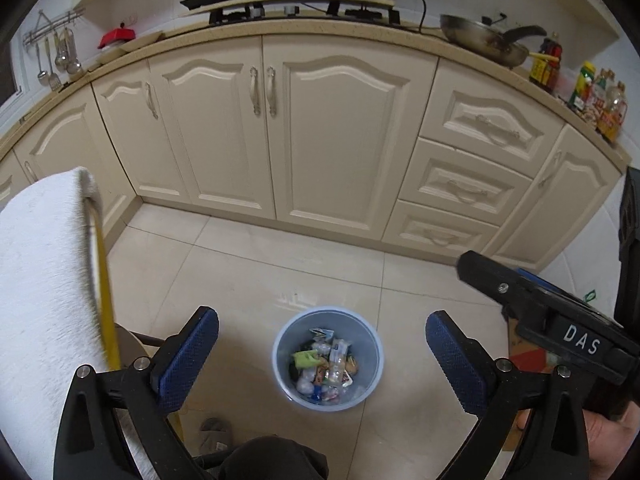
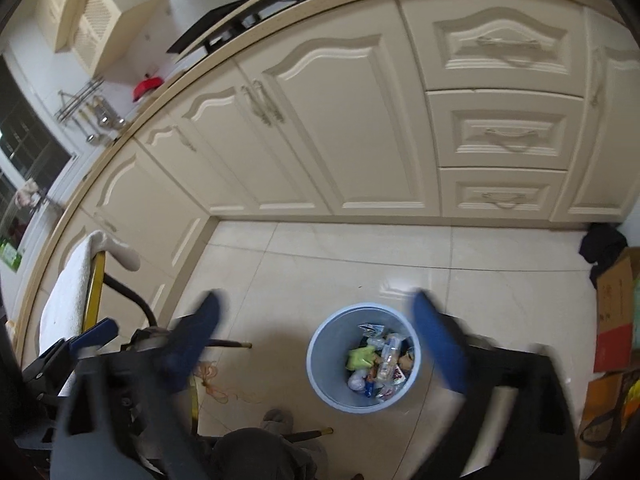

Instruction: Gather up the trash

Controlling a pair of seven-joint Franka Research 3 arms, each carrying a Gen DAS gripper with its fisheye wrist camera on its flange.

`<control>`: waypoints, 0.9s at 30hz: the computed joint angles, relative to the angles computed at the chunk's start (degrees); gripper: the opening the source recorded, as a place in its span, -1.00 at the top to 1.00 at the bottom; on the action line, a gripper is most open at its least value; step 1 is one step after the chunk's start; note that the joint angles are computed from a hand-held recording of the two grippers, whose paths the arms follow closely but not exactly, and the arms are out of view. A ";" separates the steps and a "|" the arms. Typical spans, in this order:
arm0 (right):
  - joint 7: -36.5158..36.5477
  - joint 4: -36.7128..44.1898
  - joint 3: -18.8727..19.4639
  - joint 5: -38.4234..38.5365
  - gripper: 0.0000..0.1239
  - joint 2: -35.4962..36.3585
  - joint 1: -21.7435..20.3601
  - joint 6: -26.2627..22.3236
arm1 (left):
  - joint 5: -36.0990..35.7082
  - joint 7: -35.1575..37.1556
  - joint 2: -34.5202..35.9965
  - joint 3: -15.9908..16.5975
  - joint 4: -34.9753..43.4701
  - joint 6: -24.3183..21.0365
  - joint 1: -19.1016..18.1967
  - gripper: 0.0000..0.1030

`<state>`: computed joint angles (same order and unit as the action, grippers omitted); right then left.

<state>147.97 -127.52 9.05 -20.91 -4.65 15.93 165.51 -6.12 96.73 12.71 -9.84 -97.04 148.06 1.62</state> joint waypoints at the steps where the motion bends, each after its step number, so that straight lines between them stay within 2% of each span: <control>1: 2.01 -0.10 0.43 -1.64 -0.66 -0.85 -0.28 -1.13 | -0.57 0.22 -1.38 -0.10 -2.06 1.12 0.21 -0.98; 4: 4.14 -0.22 1.30 -3.14 -0.66 -2.77 -0.59 -2.85 | -3.85 2.78 -6.62 -0.06 -7.81 3.24 0.89 -0.98; 7: 5.29 -0.14 2.90 -4.36 -0.66 -5.16 -0.97 -3.78 | -7.65 6.01 -12.74 1.37 -13.84 5.39 0.71 -0.98; 11: 5.93 0.59 5.21 -5.11 -0.66 -7.48 -1.39 -4.19 | -12.33 10.12 -21.35 4.82 -21.62 8.29 -1.41 -0.98; 15: 6.55 2.57 8.20 -6.42 -0.66 -9.33 -1.31 -5.04 | -14.81 12.46 -31.37 9.75 -30.03 10.94 -4.25 -0.98; 20: 8.85 6.45 12.08 -9.68 -0.66 -9.86 -0.99 -5.30 | -11.14 10.05 -44.67 13.85 -39.54 12.36 -4.50 -0.98; 24: 9.80 11.08 14.22 -12.47 -0.66 -8.19 0.91 -7.08 | -6.78 7.01 -56.27 15.90 -46.17 10.98 -1.87 -0.99; 27: 11.24 14.91 15.30 -15.83 -0.66 -6.24 3.23 -8.38 | -3.16 4.42 -64.95 16.61 -50.19 8.69 1.56 -0.99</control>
<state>159.21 -112.61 24.35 -36.74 -10.89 19.16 157.13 -9.28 101.15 -52.24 6.77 -147.22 156.75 3.18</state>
